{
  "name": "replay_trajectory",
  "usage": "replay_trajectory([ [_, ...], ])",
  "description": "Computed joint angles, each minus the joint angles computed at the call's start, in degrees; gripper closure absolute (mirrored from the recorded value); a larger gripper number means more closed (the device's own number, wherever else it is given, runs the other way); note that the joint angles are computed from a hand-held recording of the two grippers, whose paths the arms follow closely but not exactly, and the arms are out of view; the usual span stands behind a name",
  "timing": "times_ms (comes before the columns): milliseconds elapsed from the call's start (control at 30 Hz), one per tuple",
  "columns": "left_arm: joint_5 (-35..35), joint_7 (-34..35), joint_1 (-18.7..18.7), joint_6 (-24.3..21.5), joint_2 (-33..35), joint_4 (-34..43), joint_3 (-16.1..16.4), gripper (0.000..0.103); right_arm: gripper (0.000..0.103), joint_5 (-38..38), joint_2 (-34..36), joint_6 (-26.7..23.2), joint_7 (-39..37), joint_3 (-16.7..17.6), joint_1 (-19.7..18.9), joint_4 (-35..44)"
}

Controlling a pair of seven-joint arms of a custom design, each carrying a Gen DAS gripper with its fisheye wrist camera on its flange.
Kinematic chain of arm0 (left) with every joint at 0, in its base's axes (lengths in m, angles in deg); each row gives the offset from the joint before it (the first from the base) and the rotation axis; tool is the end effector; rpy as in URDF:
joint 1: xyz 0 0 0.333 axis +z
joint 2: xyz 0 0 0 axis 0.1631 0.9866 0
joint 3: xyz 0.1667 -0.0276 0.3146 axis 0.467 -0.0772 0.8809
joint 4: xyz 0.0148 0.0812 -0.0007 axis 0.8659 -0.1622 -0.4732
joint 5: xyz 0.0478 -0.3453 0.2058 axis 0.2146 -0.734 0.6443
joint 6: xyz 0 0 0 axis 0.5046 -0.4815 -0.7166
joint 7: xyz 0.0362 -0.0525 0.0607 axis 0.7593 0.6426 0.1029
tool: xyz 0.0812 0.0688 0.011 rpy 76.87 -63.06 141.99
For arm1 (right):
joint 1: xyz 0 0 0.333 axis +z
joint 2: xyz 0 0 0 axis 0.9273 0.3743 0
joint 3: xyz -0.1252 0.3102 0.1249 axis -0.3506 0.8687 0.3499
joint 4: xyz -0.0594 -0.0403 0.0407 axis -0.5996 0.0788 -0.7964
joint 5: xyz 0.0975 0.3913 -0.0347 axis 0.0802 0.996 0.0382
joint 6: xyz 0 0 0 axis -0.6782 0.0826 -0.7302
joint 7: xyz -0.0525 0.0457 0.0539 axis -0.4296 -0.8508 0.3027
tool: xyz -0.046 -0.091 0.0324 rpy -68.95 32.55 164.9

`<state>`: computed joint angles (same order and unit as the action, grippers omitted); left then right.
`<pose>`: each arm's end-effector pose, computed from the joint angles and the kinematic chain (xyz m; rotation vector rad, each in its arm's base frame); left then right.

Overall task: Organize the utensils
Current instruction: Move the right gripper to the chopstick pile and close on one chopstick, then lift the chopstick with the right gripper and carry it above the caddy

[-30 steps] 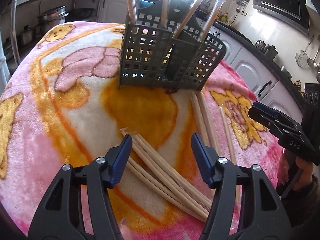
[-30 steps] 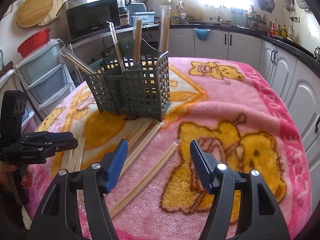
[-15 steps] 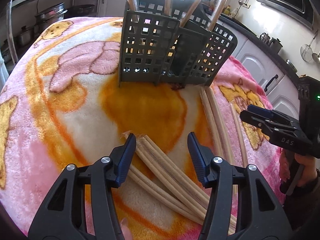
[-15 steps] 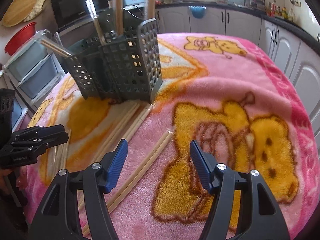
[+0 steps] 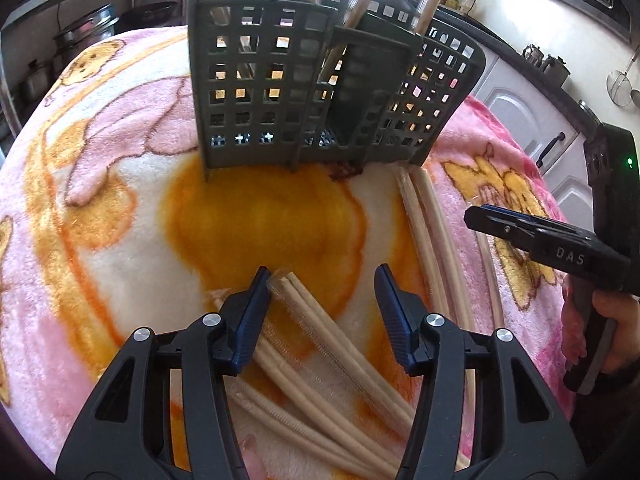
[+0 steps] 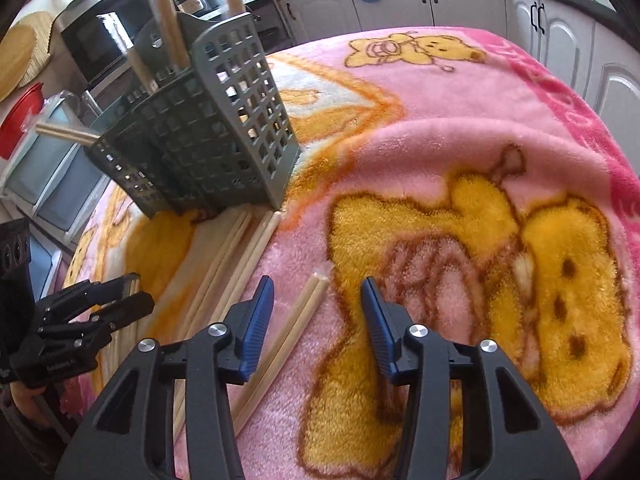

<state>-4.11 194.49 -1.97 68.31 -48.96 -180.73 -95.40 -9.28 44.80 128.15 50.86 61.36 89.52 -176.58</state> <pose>0.4475 -0.1436 0.5377 -1.5275 2.4467 -0.9441 0.4024 0.1896 0.5328 -1.6514 1.8909 -0.3011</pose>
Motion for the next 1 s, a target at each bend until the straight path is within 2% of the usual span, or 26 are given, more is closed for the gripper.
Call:
replay_trajectory([
  [67, 0.6, -0.7, 0.3, 0.2, 0.3, 0.2, -0.3, 0.064, 0.063, -0.6, 0.6, -0.8, 0.1, 0.3, -0.6, 0.8],
  [167, 2.3, -2.7, 0.9, 1.1, 1.1, 0.7, -1.0, 0.074, 0.073, -2.8, 1.5, -2.4, 1.3, 1.6, -2.0, 2.1],
  [233, 3.6, -4.3, 1.4, 1.7, 1.4, 0.8, -1.4, 0.083, 0.088, -3.5, 1.6, -2.1, 1.8, 1.7, -2.2, 2.0],
  [300, 3.9, -5.3, 1.5, 1.9, 1.8, 1.0, -1.2, 0.093, 0.089, -2.1, 1.5, -0.7, 1.3, 0.6, -1.4, 1.5],
  [367, 3.9, -5.7, 1.4, 2.2, 2.0, 1.2, -0.9, 0.097, 0.091, -1.5, 1.2, 0.0, 1.0, 0.1, -1.0, 1.1],
  [467, 3.3, -5.4, 1.3, 2.0, 2.0, 1.4, -0.3, 0.099, 0.094, 0.2, 0.5, 1.5, 0.1, -1.0, -0.1, 0.4],
  [667, -1.5, -1.5, -0.4, 3.1, -0.6, 1.1, 1.1, 0.100, 0.095, 0.0, -2.3, 3.9, -0.5, -0.7, -0.1, -1.1],
  [1000, -6.8, 2.2, -2.7, 4.3, -5.3, 2.5, 2.2, 0.101, 0.096, -4.1, -7.2, 5.5, 0.1, 1.4, -1.0, -1.1],
])
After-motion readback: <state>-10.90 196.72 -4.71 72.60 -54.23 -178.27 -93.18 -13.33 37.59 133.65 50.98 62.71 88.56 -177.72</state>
